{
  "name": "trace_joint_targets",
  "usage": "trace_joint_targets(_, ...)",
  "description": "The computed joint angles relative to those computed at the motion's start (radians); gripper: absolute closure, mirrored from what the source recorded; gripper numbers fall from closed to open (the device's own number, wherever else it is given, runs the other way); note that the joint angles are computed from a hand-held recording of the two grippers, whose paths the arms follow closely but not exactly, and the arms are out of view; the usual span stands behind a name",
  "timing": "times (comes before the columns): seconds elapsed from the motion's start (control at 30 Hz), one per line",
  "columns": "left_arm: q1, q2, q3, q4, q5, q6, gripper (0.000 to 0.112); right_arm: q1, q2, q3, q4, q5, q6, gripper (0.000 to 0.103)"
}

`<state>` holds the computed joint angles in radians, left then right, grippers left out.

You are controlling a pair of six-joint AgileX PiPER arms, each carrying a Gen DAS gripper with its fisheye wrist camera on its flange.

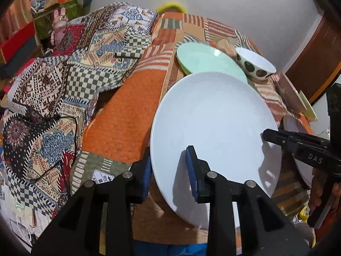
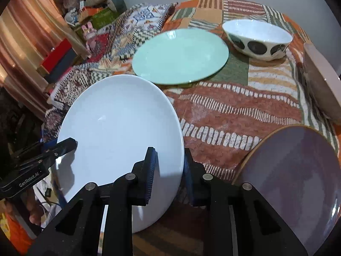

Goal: Organize plates and bowls

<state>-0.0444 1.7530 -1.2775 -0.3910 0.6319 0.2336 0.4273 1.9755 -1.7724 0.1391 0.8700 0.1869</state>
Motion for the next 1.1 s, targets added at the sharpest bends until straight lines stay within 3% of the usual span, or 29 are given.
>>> trace_joint_targets(0.37,-0.058,-0.08,-0.048,-0.006,0.019,-0.017,0.081,-0.016,-0.174,0.138,-0.056,-0.126,0.059,0.081)
trace_joint_targets(0.67,-0.172,-0.108,-0.121,0.091,0.03,-0.126,0.081,-0.063,-0.308,0.247,-0.086,-0.179,0.091,0.081)
trace_joint_targets(1.1,-0.369,-0.039,-0.282,0.211,0.108,-0.27,0.081,-0.226,-0.521,0.487,0.022,-0.259,-0.012,0.081)
